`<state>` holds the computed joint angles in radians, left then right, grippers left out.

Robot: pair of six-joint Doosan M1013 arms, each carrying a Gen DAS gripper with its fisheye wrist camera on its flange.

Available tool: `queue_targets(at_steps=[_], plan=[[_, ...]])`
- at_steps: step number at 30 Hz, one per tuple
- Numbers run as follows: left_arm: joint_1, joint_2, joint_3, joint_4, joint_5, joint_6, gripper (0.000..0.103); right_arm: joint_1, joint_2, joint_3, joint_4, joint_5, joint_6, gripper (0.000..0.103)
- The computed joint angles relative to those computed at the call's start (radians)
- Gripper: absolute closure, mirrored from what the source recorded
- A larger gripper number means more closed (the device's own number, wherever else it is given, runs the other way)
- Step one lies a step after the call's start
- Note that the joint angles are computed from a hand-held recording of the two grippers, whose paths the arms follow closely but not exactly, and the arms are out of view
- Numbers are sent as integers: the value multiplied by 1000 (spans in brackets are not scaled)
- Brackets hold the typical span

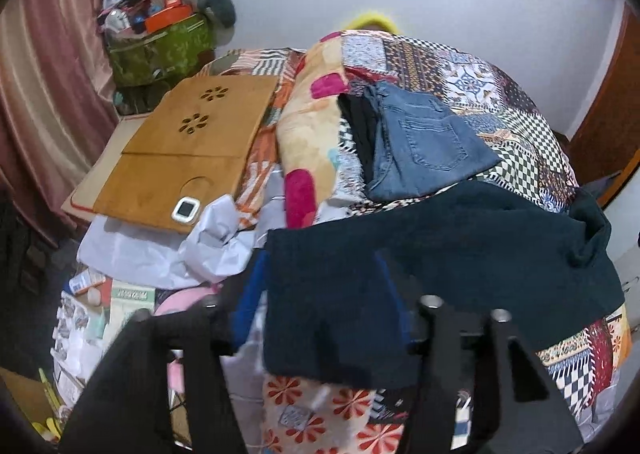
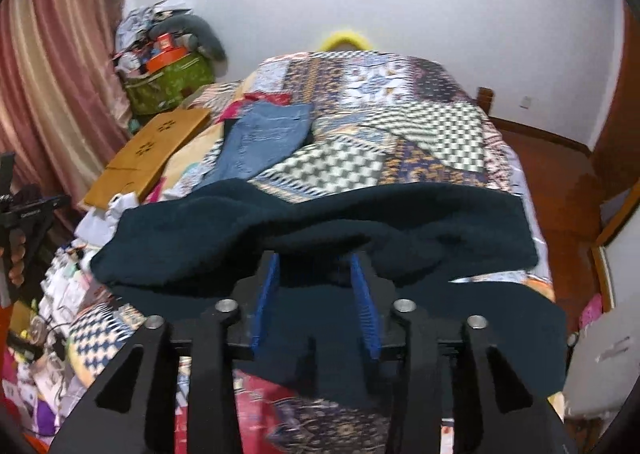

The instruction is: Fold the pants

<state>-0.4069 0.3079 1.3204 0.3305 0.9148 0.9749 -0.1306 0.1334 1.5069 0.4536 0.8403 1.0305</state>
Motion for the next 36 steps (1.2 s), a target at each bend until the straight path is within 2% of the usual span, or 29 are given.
queue_targets(at_steps=[3, 8, 15, 21, 26, 31, 36], plan=[[-10, 39, -52, -25, 11, 42, 37, -20, 10, -10, -20, -23, 37, 49], [-33, 119, -153, -21, 44, 78, 23, -55, 52, -55, -98, -36, 138, 45], [-47, 236, -299, -39, 87, 137, 21, -97, 155, -162, -230, -10, 321, 45], [-52, 312, -387, -46, 116, 166, 21, -132, 284, -313, -285, 79, 475, 45], [-54, 361, -433, -54, 146, 188, 21, -137, 395, -448, -288, 156, 576, 45], [-55, 381, -442, -60, 163, 209, 21, -132, 504, -579, -312, 240, 674, 45], [-63, 384, -434, -37, 166, 228, 21, -123, 597, -682, -365, 357, 765, 45]])
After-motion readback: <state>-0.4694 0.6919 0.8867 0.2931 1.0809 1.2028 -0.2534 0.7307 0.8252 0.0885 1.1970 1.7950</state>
